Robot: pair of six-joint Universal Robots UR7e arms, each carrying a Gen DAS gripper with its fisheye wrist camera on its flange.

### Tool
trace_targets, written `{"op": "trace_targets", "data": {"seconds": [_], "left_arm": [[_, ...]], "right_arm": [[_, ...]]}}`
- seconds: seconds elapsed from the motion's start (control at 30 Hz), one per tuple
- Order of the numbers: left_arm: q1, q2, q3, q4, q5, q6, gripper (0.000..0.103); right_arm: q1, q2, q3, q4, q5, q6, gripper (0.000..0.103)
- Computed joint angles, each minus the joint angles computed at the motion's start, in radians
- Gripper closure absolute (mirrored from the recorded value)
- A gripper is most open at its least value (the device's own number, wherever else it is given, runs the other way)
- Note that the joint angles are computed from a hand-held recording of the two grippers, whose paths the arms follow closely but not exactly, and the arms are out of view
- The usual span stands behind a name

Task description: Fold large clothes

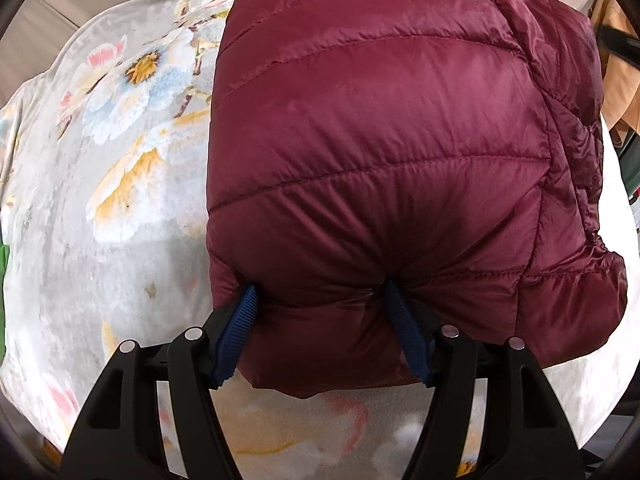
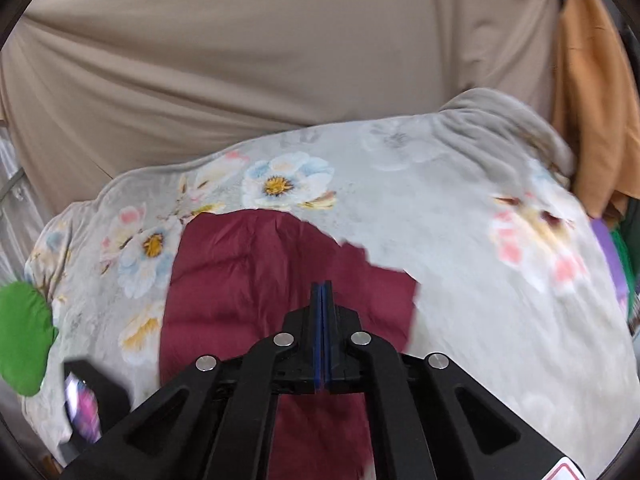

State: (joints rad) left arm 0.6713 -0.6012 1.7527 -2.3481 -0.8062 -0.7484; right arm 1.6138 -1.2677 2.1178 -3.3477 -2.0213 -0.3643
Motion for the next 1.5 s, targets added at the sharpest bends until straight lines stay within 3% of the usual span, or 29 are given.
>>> {"op": "trace_targets", "data": {"seconds": [0.13,0.2,0.3,0.4,0.5,0.6,0.67,0.83,1.1,1.23,1.4,1.43,1.47,1.5], "left_arm": [[0.006,-0.001,0.001,-0.019,-0.004,0.019,0.037],[0.004,0.000,0.006,-0.044,0.000,0.040,0.035],[0.007,0.005,-0.002,-0.034,0.003,0.044,0.035],[0.015,-0.009,-0.006,-0.020,-0.025,0.033,0.036],[0.017,-0.049,0.011,-0.031,-0.060,0.028,0.038],[0.002,-0.086,0.039,-0.068,-0.065,0.027,0.038],[-0.003,-0.091,0.039,-0.073,-0.058,0.022,0.038],[0.015,-0.051,-0.005,-0.016,-0.067,0.011,0.036],[0.024,-0.006,-0.027,0.012,-0.022,-0.004,0.033],[0.020,-0.047,0.005,-0.023,-0.058,-0.010,0.035],[0.020,-0.133,0.068,-0.181,-0.021,-0.021,0.031],[0.030,-0.133,0.058,-0.186,-0.011,-0.016,0.031],[0.037,-0.128,0.042,-0.172,-0.001,-0.018,0.031],[0.045,-0.122,0.025,-0.151,0.006,-0.022,0.031]], "right_arm": [[-0.073,0.122,-0.136,0.151,-0.050,0.070,0.103],[-0.116,0.170,-0.173,0.217,-0.030,0.106,0.103],[-0.125,0.220,-0.194,0.216,-0.048,0.081,0.103],[-0.115,0.180,-0.168,0.223,-0.046,0.117,0.103],[-0.090,0.040,-0.031,0.113,0.038,0.119,0.103],[-0.044,-0.090,0.118,0.056,0.032,0.097,0.103],[-0.034,-0.129,0.181,0.079,0.022,0.116,0.103],[-0.064,-0.032,0.253,0.059,-0.068,0.117,0.103],[-0.133,0.062,0.249,-0.027,-0.020,0.088,0.103],[-0.103,-0.014,0.267,0.011,-0.019,0.150,0.103],[-0.107,-0.138,0.260,-0.034,0.088,0.210,0.084],[-0.116,-0.139,0.238,-0.021,0.108,0.225,0.078],[-0.123,-0.127,0.206,-0.002,0.119,0.242,0.062],[-0.127,-0.108,0.178,0.020,0.118,0.246,0.059]]}}
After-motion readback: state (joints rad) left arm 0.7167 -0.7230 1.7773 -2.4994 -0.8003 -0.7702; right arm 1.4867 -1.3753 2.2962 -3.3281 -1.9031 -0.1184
